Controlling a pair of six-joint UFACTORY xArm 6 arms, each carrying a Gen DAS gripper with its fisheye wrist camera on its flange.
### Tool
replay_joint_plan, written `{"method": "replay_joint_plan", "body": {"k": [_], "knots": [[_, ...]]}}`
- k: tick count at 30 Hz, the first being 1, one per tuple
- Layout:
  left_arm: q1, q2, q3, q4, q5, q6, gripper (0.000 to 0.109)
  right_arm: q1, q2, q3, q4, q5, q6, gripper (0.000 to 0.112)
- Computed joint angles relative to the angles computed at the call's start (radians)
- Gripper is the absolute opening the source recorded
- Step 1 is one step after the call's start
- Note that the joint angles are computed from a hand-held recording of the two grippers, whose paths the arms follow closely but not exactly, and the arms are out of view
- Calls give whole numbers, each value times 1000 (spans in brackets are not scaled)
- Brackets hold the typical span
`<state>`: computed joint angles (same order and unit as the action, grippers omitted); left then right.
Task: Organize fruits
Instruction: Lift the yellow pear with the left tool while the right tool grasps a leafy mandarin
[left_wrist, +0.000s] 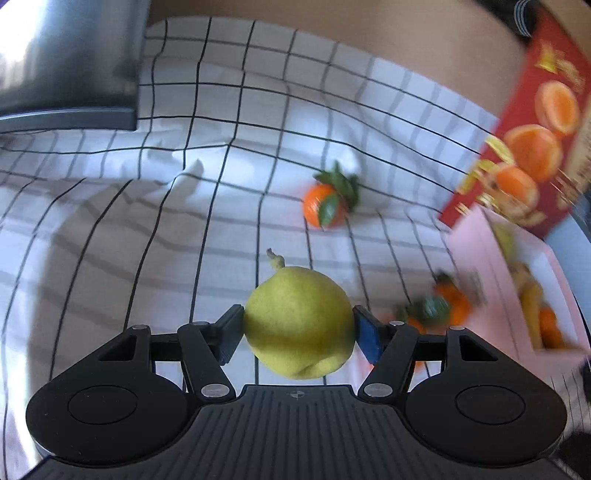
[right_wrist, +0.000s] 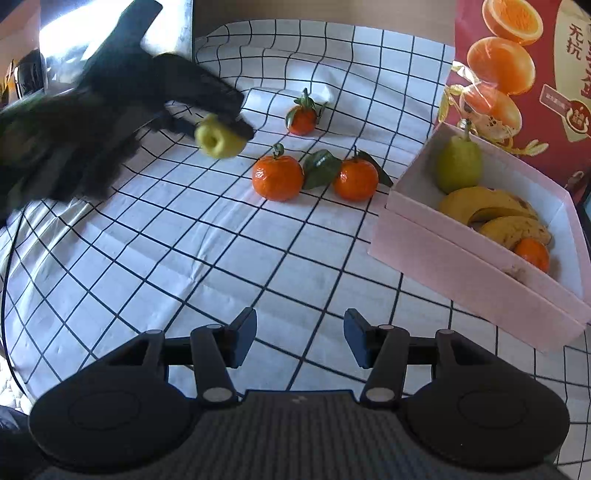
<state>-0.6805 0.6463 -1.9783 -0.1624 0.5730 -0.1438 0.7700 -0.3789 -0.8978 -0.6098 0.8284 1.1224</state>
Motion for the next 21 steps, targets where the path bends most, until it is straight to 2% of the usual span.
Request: {"method": "replay_joint_plan", "body": {"k": [5,8,14,16,18,21], "knots": [[-30,-215,338,64,-142,-88,69,-14,36,-27,-87,-46,-21,52],[-33,-285,446,86,-169,-119,69,-39,91,-75,-133,-84,-57,52],[-29,-363,574,57,-218,-131,69,-127,246,-232,-210,-186,-101,52],[-28,-372,589,24,-226,-112,69,-170,306,-300,-141,-228,-152,52],[-28,-379,599,10,-227,-99,69,-222,384,-390,7,-269,-230,52],[-28,-387,608,-11,-223,-84,69,-283,520,-549,138,-265,-254,52]]}}
